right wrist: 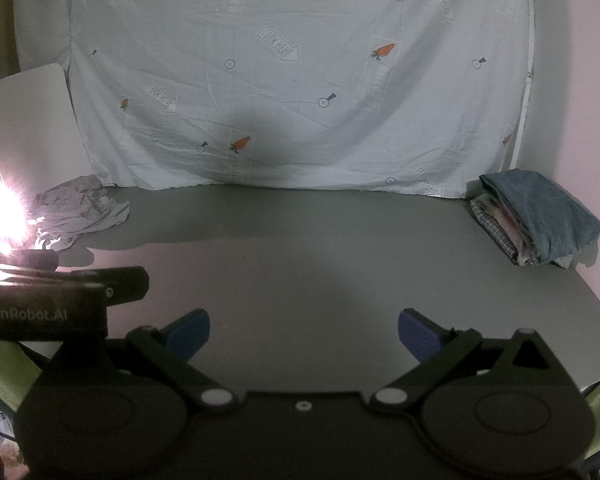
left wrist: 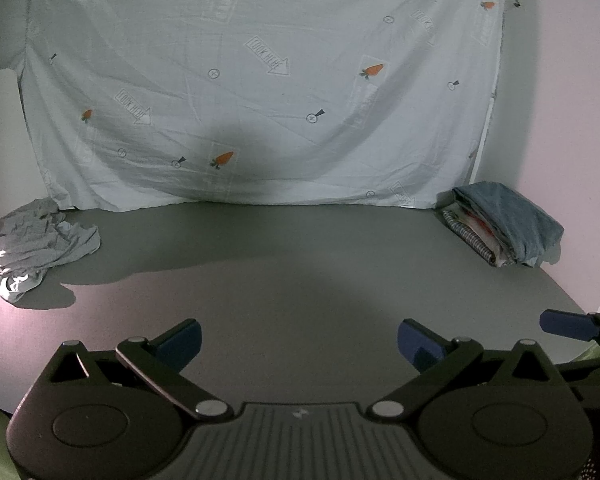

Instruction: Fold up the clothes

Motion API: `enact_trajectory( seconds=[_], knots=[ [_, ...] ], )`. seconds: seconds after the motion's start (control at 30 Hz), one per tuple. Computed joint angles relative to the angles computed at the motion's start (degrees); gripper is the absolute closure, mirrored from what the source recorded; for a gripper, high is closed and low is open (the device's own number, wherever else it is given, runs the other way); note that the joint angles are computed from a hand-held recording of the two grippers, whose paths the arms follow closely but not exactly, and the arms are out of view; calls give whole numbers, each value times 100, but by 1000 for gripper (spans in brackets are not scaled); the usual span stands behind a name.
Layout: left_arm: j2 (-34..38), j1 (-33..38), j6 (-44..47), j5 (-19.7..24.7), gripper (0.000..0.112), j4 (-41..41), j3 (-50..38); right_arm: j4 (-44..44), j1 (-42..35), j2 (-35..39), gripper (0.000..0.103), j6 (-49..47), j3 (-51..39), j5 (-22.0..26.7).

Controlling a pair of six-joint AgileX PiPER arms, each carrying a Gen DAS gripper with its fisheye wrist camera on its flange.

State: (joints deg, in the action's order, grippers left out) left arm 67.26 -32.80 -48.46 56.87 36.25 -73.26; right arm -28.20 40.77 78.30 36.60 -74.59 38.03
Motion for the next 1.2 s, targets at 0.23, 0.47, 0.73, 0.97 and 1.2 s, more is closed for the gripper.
enact_trajectory(
  seconds=[0.23, 0.47, 0.73, 0.97, 1.2],
  knots=[
    [29, 112, 108, -65, 9, -111, -16, -9, -1, -12, 1, 14, 47, -38],
    [98, 66, 47, -37, 9, -60, -72, 242, -154, -16, 1, -273, 27, -89],
    [200, -72, -100, 45, 9, 59, -139, 397, -238, 67, 1, -458, -78, -98],
    [234, 95, 122, 16, 9, -114, -201, 399, -206, 125, 1, -411, -94, -109],
    [447, 686, 832, -263, 9, -983, -365, 453, -281, 235, 1, -400, -113, -166]
  ],
)
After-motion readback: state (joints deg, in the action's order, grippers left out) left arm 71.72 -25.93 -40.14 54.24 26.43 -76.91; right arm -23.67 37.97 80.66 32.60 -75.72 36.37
